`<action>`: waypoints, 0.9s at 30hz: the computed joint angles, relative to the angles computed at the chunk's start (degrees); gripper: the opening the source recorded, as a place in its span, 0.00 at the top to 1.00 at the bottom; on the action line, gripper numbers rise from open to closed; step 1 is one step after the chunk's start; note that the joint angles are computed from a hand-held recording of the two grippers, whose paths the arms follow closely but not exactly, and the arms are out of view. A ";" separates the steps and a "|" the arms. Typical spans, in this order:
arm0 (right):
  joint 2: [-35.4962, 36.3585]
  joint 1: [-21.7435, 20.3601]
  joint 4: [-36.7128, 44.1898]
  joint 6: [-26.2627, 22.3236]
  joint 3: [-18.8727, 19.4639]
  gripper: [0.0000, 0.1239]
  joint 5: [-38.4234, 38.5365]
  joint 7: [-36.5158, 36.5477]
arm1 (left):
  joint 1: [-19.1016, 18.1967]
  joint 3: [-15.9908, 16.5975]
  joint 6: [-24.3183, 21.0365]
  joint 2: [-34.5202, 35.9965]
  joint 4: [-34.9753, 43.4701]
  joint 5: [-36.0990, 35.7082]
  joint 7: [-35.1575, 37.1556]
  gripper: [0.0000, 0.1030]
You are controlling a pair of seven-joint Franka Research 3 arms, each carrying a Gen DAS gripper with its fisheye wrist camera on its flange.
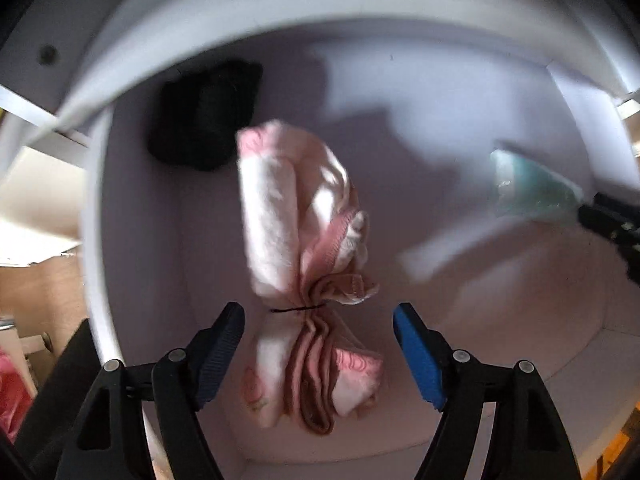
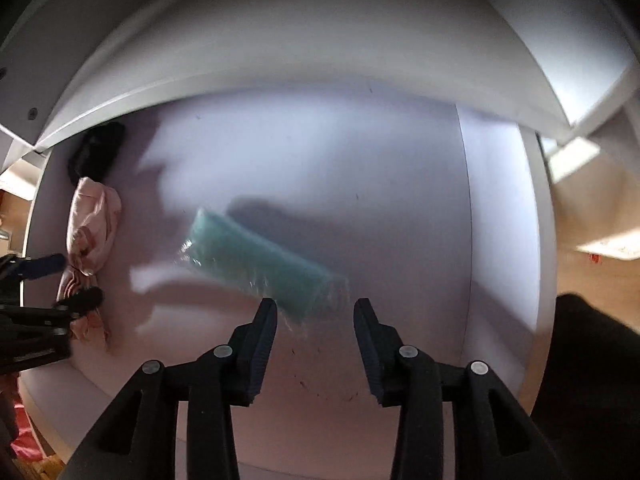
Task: Organize soft objects
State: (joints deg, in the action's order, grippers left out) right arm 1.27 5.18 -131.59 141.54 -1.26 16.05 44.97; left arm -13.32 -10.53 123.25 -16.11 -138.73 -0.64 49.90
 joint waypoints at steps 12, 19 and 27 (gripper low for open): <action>-1.04 4.00 -5.05 11.71 2.45 0.67 0.33 -17.94 | -0.60 2.08 2.65 -8.07 -4.86 -4.61 7.29 0.70; 4.30 4.45 2.13 1.19 2.75 0.67 2.54 -21.75 | -1.61 2.22 0.43 -15.72 -4.64 -2.46 9.40 0.70; 5.22 6.83 0.87 3.76 3.21 0.69 -6.07 -16.66 | -3.14 2.00 -2.57 -22.30 -0.70 -0.42 11.14 0.70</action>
